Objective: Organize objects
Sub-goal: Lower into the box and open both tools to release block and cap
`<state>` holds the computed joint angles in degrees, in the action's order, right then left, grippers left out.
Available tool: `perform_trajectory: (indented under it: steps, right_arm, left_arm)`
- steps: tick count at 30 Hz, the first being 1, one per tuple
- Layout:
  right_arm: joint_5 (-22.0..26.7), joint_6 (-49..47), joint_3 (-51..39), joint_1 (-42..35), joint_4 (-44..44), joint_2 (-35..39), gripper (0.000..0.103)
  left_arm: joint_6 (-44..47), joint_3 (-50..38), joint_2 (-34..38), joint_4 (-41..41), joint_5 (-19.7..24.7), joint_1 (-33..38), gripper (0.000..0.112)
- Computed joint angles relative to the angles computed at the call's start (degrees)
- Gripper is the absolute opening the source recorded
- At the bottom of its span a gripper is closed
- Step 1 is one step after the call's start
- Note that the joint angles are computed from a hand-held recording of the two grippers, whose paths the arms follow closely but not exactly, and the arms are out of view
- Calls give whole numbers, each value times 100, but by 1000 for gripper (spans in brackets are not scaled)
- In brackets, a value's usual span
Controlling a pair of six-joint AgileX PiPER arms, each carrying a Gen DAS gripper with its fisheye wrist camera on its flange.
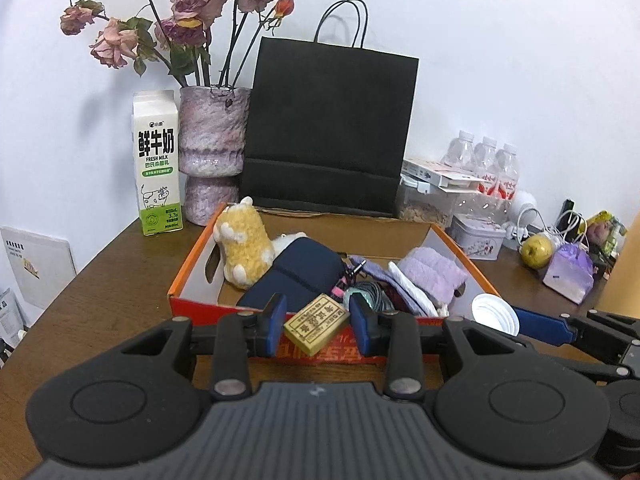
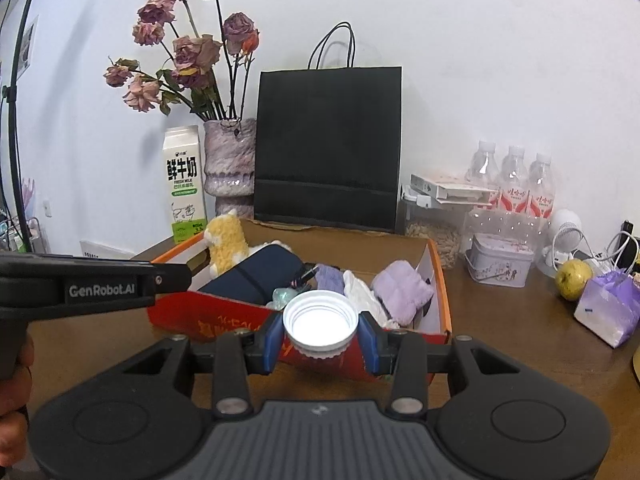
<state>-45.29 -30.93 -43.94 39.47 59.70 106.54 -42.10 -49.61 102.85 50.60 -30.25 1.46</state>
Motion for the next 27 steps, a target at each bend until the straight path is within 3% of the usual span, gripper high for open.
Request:
perform_trajectory:
  steps: [13, 27]
  right_arm:
    - [206, 173, -484, -538, -516, 278, 39]
    - [739, 362, -1254, -1262, -1168, 778, 39]
  left_arm:
    - [-358, -821, 501, 56, 293, -196, 35]
    - [-899, -2034, 1274, 376, 776, -513, 35]
